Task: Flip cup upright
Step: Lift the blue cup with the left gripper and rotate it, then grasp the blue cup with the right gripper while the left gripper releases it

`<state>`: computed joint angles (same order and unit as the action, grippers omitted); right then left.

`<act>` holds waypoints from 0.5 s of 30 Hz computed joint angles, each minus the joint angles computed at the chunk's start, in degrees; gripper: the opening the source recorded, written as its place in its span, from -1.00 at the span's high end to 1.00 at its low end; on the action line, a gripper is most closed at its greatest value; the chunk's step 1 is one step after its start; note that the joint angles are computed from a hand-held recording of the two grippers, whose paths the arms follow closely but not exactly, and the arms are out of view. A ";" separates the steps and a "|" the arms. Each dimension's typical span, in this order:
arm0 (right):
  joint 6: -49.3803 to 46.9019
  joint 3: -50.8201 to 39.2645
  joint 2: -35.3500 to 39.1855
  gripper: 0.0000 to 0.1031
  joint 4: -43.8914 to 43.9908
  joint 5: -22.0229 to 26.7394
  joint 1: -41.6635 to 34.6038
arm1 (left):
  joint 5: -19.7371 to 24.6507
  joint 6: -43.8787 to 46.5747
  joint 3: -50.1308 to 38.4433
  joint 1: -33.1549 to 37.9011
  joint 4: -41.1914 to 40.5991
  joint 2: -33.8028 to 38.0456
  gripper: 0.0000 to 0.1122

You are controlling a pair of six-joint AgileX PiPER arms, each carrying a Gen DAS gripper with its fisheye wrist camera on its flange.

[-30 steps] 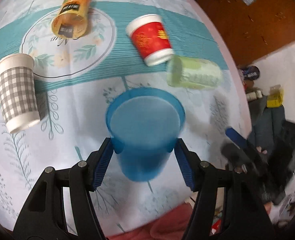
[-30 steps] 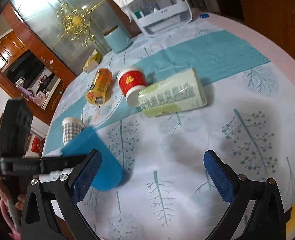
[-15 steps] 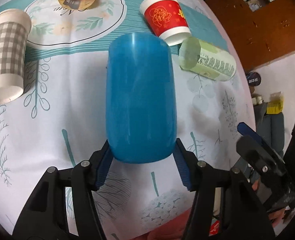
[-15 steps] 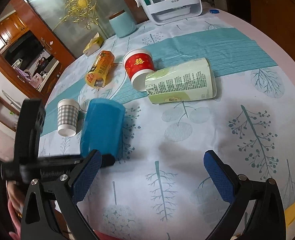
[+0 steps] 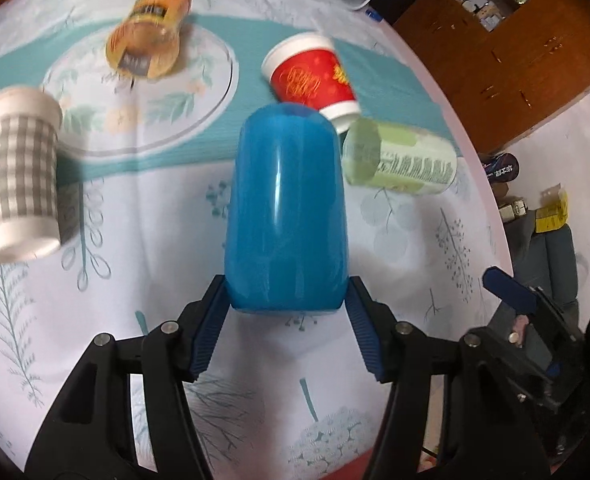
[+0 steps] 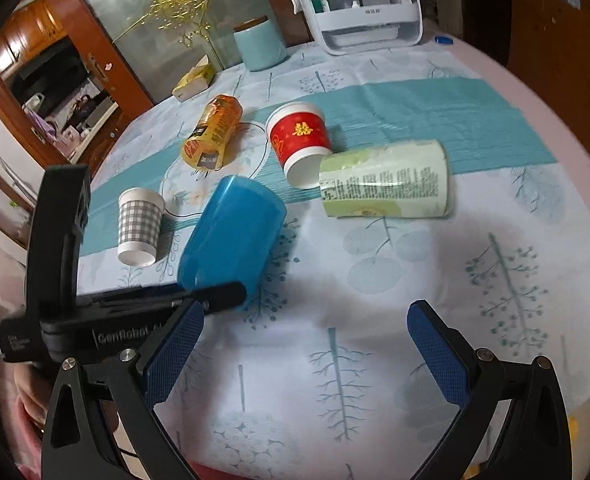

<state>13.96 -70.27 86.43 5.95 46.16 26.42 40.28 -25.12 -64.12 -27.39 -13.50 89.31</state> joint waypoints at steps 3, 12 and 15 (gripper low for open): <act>-0.63 -0.78 -1.10 -1.00 1.14 2.06 -1.10 | 1.03 -1.78 1.11 -0.60 1.65 -2.56 0.01; -5.56 -3.23 -0.86 -1.00 12.00 6.54 -6.42 | 1.04 -18.56 6.20 -10.45 8.50 -8.13 0.01; -11.34 -2.94 1.48 -1.00 21.52 6.96 -8.86 | -0.48 -20.63 7.68 -11.96 6.89 -9.63 0.01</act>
